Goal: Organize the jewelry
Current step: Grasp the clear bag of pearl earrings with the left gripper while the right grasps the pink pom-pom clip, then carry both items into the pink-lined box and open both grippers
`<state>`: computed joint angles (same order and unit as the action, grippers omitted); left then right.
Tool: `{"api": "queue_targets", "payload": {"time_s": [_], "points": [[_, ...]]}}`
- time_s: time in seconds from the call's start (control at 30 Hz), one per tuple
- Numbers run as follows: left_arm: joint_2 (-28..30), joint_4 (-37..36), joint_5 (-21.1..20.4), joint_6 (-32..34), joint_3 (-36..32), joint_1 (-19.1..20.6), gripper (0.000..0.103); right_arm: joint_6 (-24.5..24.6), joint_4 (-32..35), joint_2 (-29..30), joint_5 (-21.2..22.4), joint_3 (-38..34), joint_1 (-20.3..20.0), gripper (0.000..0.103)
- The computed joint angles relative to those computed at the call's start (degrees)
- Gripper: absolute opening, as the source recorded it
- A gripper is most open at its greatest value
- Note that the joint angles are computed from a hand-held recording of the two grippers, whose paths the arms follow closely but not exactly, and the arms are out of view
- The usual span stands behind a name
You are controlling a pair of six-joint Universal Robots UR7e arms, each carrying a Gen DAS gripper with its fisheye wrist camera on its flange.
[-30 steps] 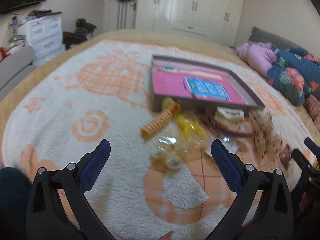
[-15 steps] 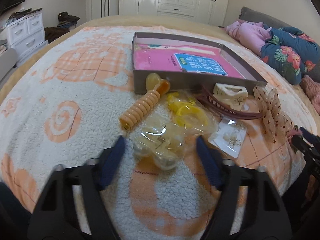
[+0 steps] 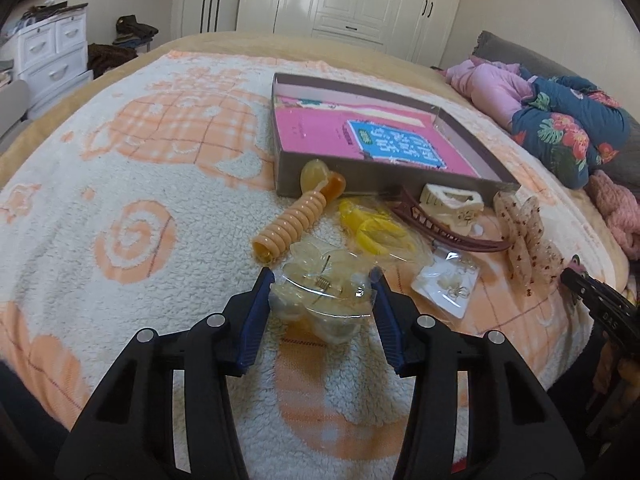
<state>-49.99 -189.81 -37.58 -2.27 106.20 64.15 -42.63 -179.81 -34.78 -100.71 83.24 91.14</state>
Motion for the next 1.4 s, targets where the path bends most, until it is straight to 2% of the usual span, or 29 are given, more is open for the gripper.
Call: {"api": "queue_targets", "payload": {"time_s": [0.13,0.33,0.5,0.63,1.03,1.23,1.4], "points": [[-0.16,-3.31,0.41,2.46,0.71,-1.31,0.040,0.16,-0.85,-0.11,0.68,-0.81,0.00,0.030],[-0.31,-5.90,0.37,5.14,-0.33,-2.17,0.040,-3.32,-1.53,-0.08,2.97,-2.07,0.92,0.030],[-0.10,-5.52,-0.13,5.57,-2.53,-1.55,0.040,-4.34,1.80,0.72,4.73,-4.85,1.96,0.030],[0.32,-5.18,-0.36,6.72,-4.49,-1.19,0.040,-3.37,6.02,2.13,5.23,-8.45,2.84,0.030],[4.94,-3.45,-3.18,12.42,-15.84,0.27,0.040,-1.66,14.97,7.92,5.92,-20.39,5.22,0.030],[7.05,0.17,-5.20,11.89,-21.48,1.58,0.040,1.11,19.90,11.88,5.00,-28.33,5.77,0.030],[9.25,3.57,-5.64,11.84,-26.04,2.59,0.040,1.23,22.76,14.82,4.08,-34.11,6.19,0.030]]}}
